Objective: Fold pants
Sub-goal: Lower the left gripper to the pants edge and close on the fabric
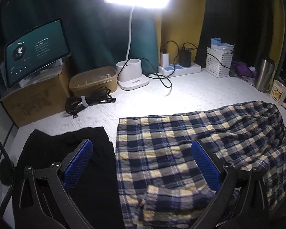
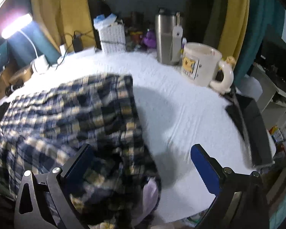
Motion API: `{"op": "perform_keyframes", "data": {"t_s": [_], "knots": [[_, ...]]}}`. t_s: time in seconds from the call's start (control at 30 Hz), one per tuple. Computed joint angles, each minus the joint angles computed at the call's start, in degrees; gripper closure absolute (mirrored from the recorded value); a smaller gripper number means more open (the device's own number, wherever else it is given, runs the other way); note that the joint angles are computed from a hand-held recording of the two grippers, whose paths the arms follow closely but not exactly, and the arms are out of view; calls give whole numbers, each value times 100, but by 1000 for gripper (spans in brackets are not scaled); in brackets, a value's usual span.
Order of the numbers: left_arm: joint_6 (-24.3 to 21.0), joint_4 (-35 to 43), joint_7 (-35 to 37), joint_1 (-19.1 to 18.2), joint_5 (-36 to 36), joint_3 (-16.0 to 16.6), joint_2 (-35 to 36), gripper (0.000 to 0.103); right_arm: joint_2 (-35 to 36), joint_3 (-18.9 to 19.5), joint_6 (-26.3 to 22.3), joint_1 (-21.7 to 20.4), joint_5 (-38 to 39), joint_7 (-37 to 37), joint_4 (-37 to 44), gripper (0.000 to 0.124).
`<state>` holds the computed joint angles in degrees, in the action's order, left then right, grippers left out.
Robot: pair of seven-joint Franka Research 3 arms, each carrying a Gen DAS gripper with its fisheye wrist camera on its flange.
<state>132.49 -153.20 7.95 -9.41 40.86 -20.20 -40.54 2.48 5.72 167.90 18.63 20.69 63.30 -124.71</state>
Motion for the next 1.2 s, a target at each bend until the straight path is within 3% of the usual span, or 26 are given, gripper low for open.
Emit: {"op": "perform_keyframes", "data": {"t_s": [0.17, 0.33, 0.57, 0.8, 0.87, 0.9, 0.97, 1.0, 1.03, 1.07, 1.13, 1.2], "knots": [[502, -102, 307, 268, 233, 318, 172, 1, 477, -70, -97, 69, -678, 561, 729, 22], [1161, -131, 801, 619, 295, 667, 588, 1, 1148, 20, -379, 101, -701, 419, 1725, 22], [1940, -25, 1449, 1066, 184, 889, 1168, 2, 2104, 184, -1130, 114, -492, 129, 3131, 22], [2320, 158, 2316, 1086, -508, 1179, 1875, 14, 2962, 230, -2237, 139, -262, 98, 4265, 41], [2526, 101, 2453, 1106, -685, 1219, 1873, 17, 3136, 180, -2465, 182, -300, 173, 4450, 48], [2560, 88, 2500, 1138, -722, 1195, 1866, 17, 3102, 180, -2272, 204, -297, 121, 4339, 56], [2631, 66, 2522, 1209, -727, 1108, 1835, 28, 3044, 196, -2199, 235, -322, 13, 4231, 73], [2657, 70, 2554, 1230, -721, 1075, 1825, 33, 3019, 198, -2171, 258, -351, -43, 4188, 87], [2751, 57, 2609, 1218, -720, 1056, 1806, 50, 2997, 184, -2102, 289, -378, -56, 4141, 93], [2811, 80, 2691, 1208, -751, 1064, 1826, 69, 2984, 169, -2067, 310, -402, -57, 4108, 95], [2903, 103, 2849, 1145, -839, 1052, 1848, 88, 2936, 86, -1911, 404, -524, 26, 4014, 96], [2740, 231, 2845, 1221, -727, 892, 1897, 96, 2858, 6, -1635, 497, -664, 120, 3885, 97]]}}
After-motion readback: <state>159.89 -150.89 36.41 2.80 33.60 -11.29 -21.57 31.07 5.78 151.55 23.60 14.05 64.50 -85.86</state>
